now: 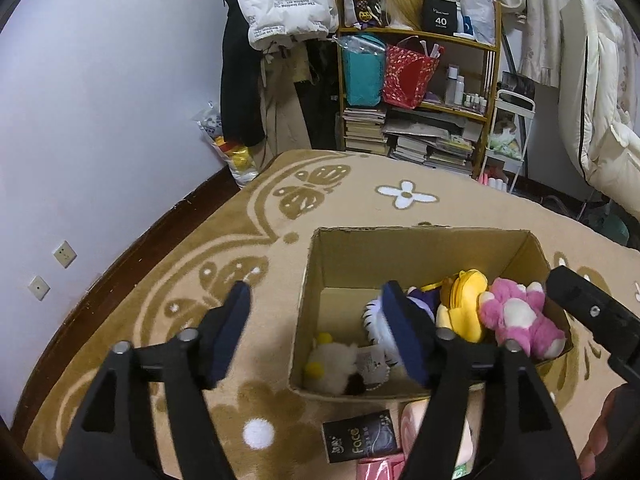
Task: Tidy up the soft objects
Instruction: 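Carry the bear and chick over the box and release both into it, then lower both tools toward the remaining items in front of the box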
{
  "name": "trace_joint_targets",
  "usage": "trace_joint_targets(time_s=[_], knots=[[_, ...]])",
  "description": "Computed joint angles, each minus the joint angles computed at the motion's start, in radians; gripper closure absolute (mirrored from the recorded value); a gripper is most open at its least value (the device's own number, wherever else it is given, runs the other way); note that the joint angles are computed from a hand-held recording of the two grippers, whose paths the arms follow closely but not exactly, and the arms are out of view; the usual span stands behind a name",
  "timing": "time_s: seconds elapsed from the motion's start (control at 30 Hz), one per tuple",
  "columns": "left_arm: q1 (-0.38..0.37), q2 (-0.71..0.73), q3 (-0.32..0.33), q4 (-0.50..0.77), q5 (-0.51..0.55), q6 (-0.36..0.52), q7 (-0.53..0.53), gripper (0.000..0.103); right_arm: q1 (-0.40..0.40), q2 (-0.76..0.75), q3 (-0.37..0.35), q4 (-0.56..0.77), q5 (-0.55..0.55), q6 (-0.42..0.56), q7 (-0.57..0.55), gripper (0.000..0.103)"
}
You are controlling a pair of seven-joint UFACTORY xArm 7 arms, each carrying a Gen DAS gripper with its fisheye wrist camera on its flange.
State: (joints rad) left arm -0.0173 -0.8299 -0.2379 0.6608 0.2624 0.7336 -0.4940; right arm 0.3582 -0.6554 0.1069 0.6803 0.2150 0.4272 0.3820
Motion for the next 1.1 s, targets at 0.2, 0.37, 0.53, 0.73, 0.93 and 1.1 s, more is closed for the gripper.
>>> trace_joint_targets(time_s=[0.2, 0.37, 0.53, 0.73, 0.93, 1.1], knots=[[-0.005, -0.058, 0.008, -0.011, -0.012, 0.042, -0.003, 0.006, -0.007, -0.031, 0.010, -0.001, -0.010, 0.039, 0.013, 0.001], [-0.008, -0.114, 0.009, -0.020, -0.024, 0.091, -0.004, 0.002, 0.001, -0.068, 0.003, -0.012, -0.002, 0.091, 0.016, 0.001], [-0.019, -0.172, 0.011, -0.033, -0.046, 0.156, -0.002, 0.001, 0.005, -0.112, 0.013, -0.021, -0.001, 0.140, 0.022, 0.001], [-0.055, -0.225, 0.001, -0.047, -0.069, 0.250, 0.031, 0.001, 0.015, -0.163, 0.019, -0.038, 0.008, 0.195, 0.032, 0.001], [-0.082, -0.263, -0.051, -0.073, -0.064, 0.323, 0.035, 0.001, 0.031, -0.197, 0.021, -0.046, 0.019, 0.290, 0.033, 0.001], [-0.125, -0.274, -0.053, -0.095, -0.096, 0.374, 0.025, 0.001, 0.034, -0.236, 0.016, -0.075, 0.040, 0.341, 0.035, 0.003]])
